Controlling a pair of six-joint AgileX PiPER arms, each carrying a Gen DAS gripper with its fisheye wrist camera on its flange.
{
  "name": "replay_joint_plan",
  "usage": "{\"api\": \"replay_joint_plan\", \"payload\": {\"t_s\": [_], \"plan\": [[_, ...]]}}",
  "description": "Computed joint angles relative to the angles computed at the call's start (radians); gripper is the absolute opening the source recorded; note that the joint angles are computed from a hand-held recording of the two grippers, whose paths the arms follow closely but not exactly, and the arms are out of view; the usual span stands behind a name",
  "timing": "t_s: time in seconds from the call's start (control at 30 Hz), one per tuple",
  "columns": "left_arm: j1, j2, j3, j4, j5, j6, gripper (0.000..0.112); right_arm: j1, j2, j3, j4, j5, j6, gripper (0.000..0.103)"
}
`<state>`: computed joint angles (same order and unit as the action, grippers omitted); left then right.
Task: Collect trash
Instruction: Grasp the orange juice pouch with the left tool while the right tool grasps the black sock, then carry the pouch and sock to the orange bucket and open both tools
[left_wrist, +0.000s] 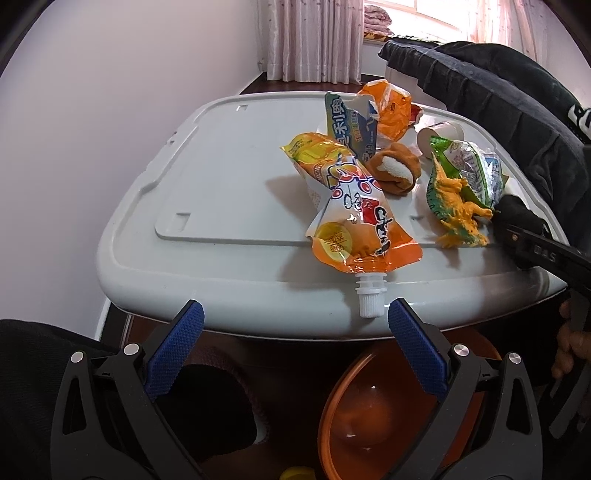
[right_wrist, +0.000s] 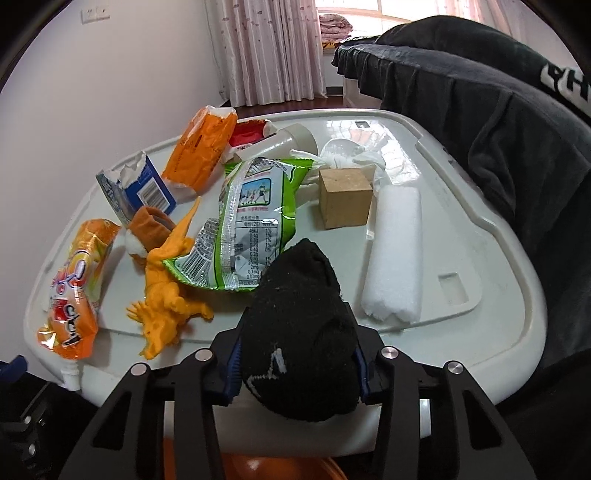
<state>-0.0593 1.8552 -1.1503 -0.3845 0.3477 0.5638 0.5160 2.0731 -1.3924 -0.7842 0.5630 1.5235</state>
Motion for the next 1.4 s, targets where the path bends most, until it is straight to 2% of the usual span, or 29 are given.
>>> {"api": "replay_joint_plan", "payload": {"t_s": [0.07,0.2,0.27,0.4,0.53,0.63,0.7,0.93,1.07,1.1,1.13,1.2,1.23,1.27,1.4], "plan": [[0.005,0.001,-0.002,-0.021,0.005,0.013,0.097,0.007,-0.066,0.086,-0.076,-0.041,0.105,0.044],[0.017,0.008,-0.012,-0.085,0.028,0.062,0.097,0.031,-0.170,0.205,-0.216,-0.050,0.282,0.044],[0.011,0.009,-0.011,-0.080,0.020,0.054,0.097,0.049,-0.200,0.243,-0.280,-0.034,0.355,0.044],[-0.008,0.015,-0.045,-0.057,0.038,0.013,0.097,0.038,-0.211,0.276,-0.320,-0.071,0.416,0.044],[-0.032,0.064,-0.187,-0.050,0.141,-0.059,0.097,0.021,-0.228,0.315,-0.389,-0.116,0.505,0.044],[-0.078,0.133,-0.317,0.067,0.183,-0.192,0.097,0.015,-0.242,0.337,-0.427,-0.136,0.554,0.044],[-0.101,0.197,-0.416,0.164,0.233,-0.289,0.097,0.011,-0.248,0.347,-0.436,-0.146,0.570,0.044],[-0.111,0.365,-0.619,0.268,0.362,-0.401,0.097,-0.006,-0.233,0.338,-0.371,-0.182,0.518,0.045],[-0.115,0.427,-0.689,0.283,0.378,-0.426,0.097,0.010,-0.216,0.312,-0.335,-0.147,0.455,0.045],[-0.125,0.430,-0.686,0.321,0.356,-0.454,0.096,0.015,-0.213,0.306,-0.327,-0.138,0.442,0.045],[-0.132,0.435,-0.687,0.345,0.348,-0.466,0.095,0.019,-0.210,0.301,-0.322,-0.131,0.432,0.045],[-0.134,0.428,-0.666,0.327,0.313,-0.436,0.083,0.026,-0.202,0.290,-0.309,-0.115,0.409,0.045],[-0.137,0.409,-0.629,0.314,0.267,-0.415,0.061,0.030,-0.197,0.284,-0.300,-0.107,0.395,0.045],[-0.143,0.399,-0.614,0.309,0.250,-0.404,0.050,0.034,-0.192,0.278,-0.295,-0.101,0.386,0.045],[-0.151,0.370,-0.565,0.303,0.221,-0.385,0.042,0.048,-0.182,0.262,-0.286,-0.073,0.356,0.045]]}}
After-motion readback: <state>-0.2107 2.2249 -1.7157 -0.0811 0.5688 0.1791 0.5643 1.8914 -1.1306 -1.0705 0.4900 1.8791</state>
